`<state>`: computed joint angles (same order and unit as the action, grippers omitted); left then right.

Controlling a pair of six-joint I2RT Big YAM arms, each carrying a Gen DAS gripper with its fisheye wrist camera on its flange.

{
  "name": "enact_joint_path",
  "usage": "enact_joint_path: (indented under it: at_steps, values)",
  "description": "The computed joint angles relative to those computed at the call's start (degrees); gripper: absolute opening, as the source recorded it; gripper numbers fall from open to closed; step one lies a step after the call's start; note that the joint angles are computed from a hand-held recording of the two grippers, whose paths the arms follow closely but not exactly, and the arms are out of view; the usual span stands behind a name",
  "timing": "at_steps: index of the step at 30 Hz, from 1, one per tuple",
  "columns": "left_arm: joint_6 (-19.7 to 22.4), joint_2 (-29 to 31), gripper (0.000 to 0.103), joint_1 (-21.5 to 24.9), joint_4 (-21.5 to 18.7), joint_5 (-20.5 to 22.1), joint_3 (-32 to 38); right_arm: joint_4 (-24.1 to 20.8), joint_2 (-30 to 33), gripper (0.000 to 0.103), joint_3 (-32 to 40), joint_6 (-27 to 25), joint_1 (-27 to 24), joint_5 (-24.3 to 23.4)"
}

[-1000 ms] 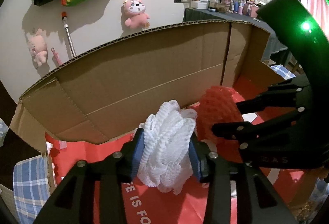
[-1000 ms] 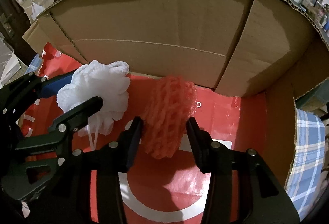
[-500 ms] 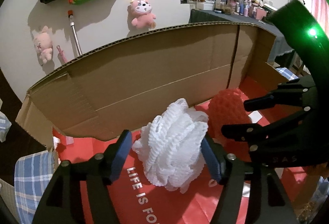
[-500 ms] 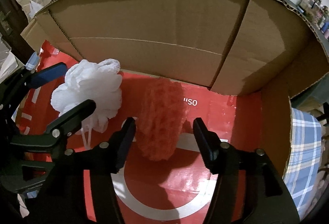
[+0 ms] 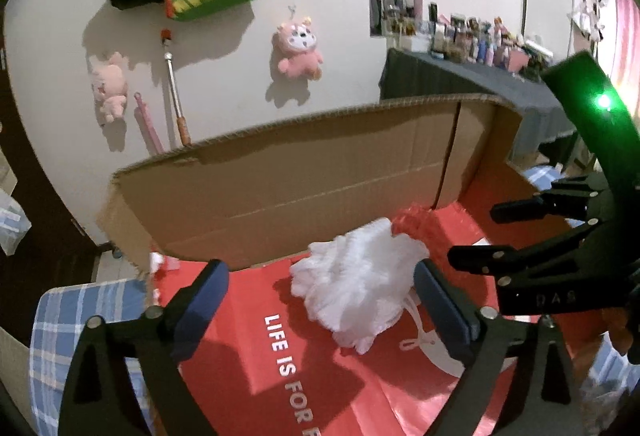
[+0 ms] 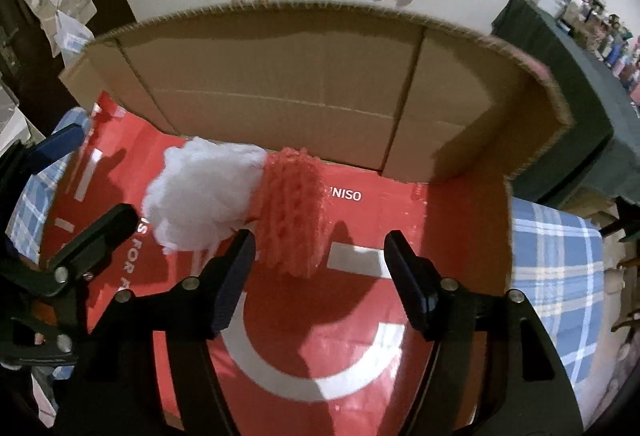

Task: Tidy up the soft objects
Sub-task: 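Open both tools to release the puff and net onto the red paper, then withdraw both tools from the box back toward the remaining items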

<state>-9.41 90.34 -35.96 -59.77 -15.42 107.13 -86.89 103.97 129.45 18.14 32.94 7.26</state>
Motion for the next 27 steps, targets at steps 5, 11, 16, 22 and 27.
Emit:
enact_joint_path:
  at_steps: [5, 11, 16, 22, 27]
  values:
    - [-1.3, -3.8, 0.103, -1.66, 1.04, -2.95, -1.49, 2.84, -7.64, 0.07, -6.89, 0.51, 0.87, 2.47]
    - [-2.35, -9.97, 0.103, -5.56, 3.45, -7.82, -4.52, 6.23, -13.65, 0.075, -10.41, 2.18, 4.35, 6.55]
    - [-5.17, -15.95, 0.103, -9.97, 5.55, -12.5, -8.25, 9.84, -20.62, 0.079, -16.35, 3.16, 9.68, 14.14]
    - [-7.16, -22.3, 0.103, -16.46, 8.57, -19.11, -12.86, 13.92, -29.34, 0.087, -22.9, 3.5, 17.75, 25.28]
    - [-7.96, -26.56, 0.103, -23.03, 10.49, -27.02, -16.59, 15.68, -34.57, 0.093, -27.15, 4.86, 25.63, 34.45]
